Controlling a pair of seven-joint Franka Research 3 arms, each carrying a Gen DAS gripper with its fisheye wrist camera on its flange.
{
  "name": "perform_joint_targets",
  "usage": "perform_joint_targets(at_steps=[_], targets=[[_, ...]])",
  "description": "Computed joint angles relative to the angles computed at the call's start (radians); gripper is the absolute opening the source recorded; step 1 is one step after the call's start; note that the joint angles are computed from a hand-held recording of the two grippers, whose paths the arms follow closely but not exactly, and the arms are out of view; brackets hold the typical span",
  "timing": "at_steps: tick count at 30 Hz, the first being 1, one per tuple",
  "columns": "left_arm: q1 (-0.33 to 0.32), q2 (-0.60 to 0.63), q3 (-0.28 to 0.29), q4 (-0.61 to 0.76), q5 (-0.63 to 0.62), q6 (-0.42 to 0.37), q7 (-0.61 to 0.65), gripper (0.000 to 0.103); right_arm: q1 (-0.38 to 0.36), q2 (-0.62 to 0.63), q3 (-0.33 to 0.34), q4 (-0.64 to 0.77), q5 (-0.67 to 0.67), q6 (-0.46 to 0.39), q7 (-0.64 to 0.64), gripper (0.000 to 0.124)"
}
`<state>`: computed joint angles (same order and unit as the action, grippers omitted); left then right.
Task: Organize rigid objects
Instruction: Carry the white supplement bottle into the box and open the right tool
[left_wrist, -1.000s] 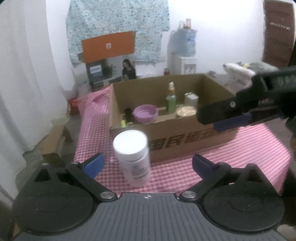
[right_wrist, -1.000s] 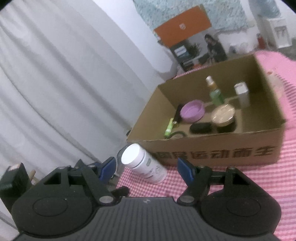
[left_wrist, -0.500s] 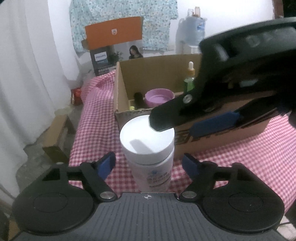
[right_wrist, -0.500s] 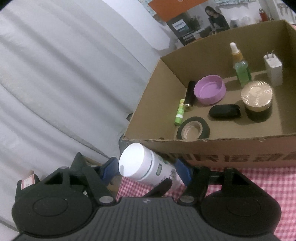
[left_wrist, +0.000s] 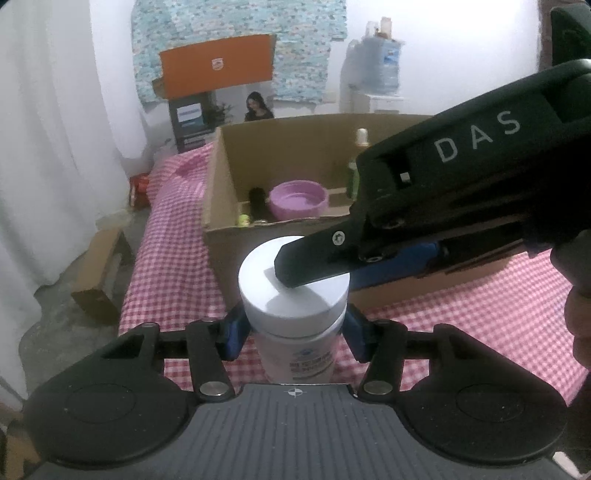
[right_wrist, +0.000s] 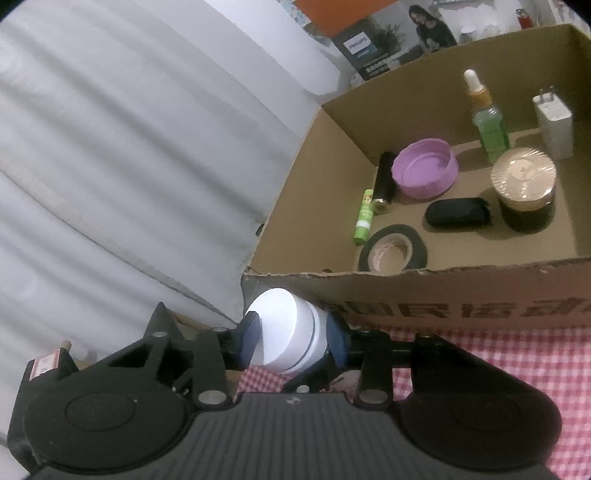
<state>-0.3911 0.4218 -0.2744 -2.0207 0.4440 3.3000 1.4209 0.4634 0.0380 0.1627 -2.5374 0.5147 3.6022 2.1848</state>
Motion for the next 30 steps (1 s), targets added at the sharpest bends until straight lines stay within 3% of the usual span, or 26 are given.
perform_joint_targets(at_steps=[6, 10, 13, 14, 19, 30], targets=[[0.069, -0.002, -0.106, -0.013, 0.022, -0.019, 0.019, 0.053, 0.035, -0.071, 0.029, -0.056, 0.204, 0.011, -0.13, 0.043], [0.076, 0.006, -0.139, -0.005, 0.024, -0.054, 0.04, 0.053, 0.04, -0.106, 0.039, -0.091, 0.282, 0.008, -0.161, 0.043], [0.016, -0.002, -0.086, -0.006, 0.018, -0.051, 0.038, 0.053, 0.042, -0.123, 0.021, -0.132, 0.219, 0.023, -0.076, 0.044], [0.02, -0.005, -0.091, -0.011, 0.017, -0.052, 0.042, 0.053, 0.04, -0.127, 0.018, -0.141, 0.205, 0.027, -0.057, 0.044], [-0.037, -0.012, -0.042, 0.001, 0.008, -0.071, 0.034, 0.054, 0.029, -0.132, 0.024, -0.151, 0.193, 0.032, -0.048, 0.044], [-0.079, -0.017, -0.002, 0.006, 0.007, -0.079, 0.016, 0.053, 0.023, -0.131, 0.027, -0.161, 0.167, 0.046, -0.026, 0.045]])
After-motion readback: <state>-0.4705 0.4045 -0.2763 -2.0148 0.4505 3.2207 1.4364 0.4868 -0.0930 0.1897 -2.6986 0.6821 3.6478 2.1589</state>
